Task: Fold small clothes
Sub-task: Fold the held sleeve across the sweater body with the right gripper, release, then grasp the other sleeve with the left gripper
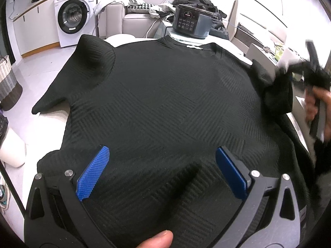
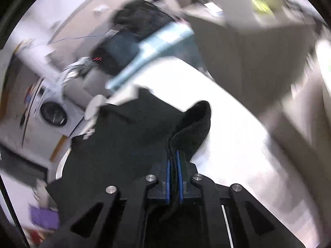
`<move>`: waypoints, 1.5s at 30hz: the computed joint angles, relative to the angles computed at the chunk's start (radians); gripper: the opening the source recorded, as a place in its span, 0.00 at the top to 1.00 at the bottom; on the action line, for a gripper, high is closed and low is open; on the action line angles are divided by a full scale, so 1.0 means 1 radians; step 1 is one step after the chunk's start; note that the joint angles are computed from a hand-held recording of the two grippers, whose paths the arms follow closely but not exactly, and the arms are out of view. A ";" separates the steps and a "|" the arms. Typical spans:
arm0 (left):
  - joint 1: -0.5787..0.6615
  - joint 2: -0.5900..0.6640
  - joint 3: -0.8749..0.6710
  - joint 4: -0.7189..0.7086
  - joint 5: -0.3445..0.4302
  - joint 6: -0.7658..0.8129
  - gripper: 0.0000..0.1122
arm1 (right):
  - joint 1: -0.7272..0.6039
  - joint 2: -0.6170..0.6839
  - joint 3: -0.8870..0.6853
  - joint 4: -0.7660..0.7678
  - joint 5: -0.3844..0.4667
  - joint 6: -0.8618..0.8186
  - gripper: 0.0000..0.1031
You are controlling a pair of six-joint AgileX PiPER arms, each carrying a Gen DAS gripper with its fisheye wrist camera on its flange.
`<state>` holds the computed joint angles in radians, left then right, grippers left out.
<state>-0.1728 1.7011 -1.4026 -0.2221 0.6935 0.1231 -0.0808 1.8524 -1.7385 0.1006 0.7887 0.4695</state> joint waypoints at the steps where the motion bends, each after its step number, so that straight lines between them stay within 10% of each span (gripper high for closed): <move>1: -0.001 -0.001 0.002 0.000 0.000 0.001 0.09 | 0.027 0.029 -0.081 0.053 0.024 -0.100 0.93; 6: -0.002 -0.021 0.025 0.011 -0.009 0.000 0.09 | 0.093 0.105 -0.306 0.312 0.178 -0.480 0.47; 9: 0.008 -0.030 0.043 0.006 -0.016 0.000 0.09 | 0.120 -0.001 -0.136 0.079 0.080 -0.368 0.47; 12: 0.014 -0.030 0.057 -0.004 -0.020 0.009 0.09 | 0.106 0.026 -0.104 -0.170 0.178 -0.180 0.47; 19: -0.002 -0.029 0.061 0.023 -0.021 -0.010 0.09 | -0.017 0.098 -0.025 -0.026 0.157 -0.166 0.49; 22: -0.001 -0.025 0.058 0.038 -0.020 -0.028 0.09 | 0.010 0.115 -0.026 -0.012 0.135 -0.216 0.89; 27: 0.023 -0.034 0.068 0.042 -0.023 -0.030 0.09 | 0.019 0.118 -0.041 -0.139 0.141 -0.133 0.92; 36: 0.190 -0.069 0.129 0.029 -0.046 -0.001 0.09 | 0.113 -0.056 0.149 -0.119 0.018 -0.147 0.59; 45: 0.436 0.009 0.030 -0.115 -0.012 0.062 0.09 | 0.234 -0.039 0.135 -0.136 0.080 -0.170 0.45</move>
